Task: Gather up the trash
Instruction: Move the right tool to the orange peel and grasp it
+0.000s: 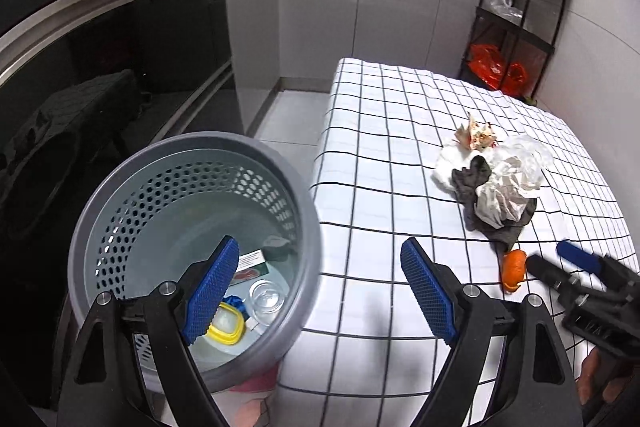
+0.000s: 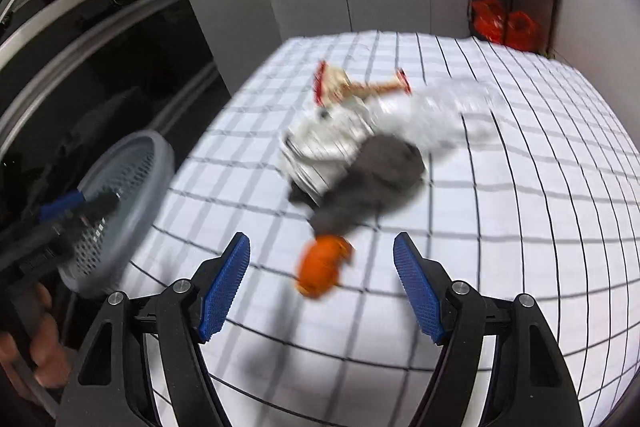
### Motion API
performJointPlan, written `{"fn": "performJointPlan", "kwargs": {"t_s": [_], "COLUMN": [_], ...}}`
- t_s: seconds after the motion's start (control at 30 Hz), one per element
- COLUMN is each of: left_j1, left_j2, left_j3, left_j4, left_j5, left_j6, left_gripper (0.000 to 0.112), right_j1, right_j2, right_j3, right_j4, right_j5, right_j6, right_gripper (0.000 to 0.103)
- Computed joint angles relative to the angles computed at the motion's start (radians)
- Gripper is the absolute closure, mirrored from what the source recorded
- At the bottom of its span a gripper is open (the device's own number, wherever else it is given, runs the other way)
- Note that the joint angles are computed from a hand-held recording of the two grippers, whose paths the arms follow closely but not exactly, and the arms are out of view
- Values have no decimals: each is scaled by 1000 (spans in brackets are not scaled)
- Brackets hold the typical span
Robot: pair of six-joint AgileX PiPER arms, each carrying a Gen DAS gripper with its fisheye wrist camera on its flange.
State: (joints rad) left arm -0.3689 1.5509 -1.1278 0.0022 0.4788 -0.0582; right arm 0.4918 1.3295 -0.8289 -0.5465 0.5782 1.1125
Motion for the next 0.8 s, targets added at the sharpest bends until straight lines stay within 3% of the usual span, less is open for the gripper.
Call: {"fn": "performJointPlan", "kwargs": {"t_s": [0.23,0.47,0.63,0.7,0.8], "left_j1": [-27,-53,-80,-96,-131], "left_j2": [38,55,59,64,73], "left_j3": [-11,-18,-26,-37,-56], "left_j4": [22,33,53,65,96], "left_j5": [-3,0,7,13,23], "left_j6": [-38,-54,-76,-89,-121], "left_gripper": [31,31,31,30,29], "right_j1": [-41,33,36,27,-5], "right_j2": [50,118,133,124,94], "right_j3": [50,9,-8,-9,-1], "right_j4": [41,-115,-133,-102,-18], "right_j5": [-44,29,45,35,11], "right_j6": [-23,117,117,81,4], "right_gripper": [32,33,58,83,87]}}
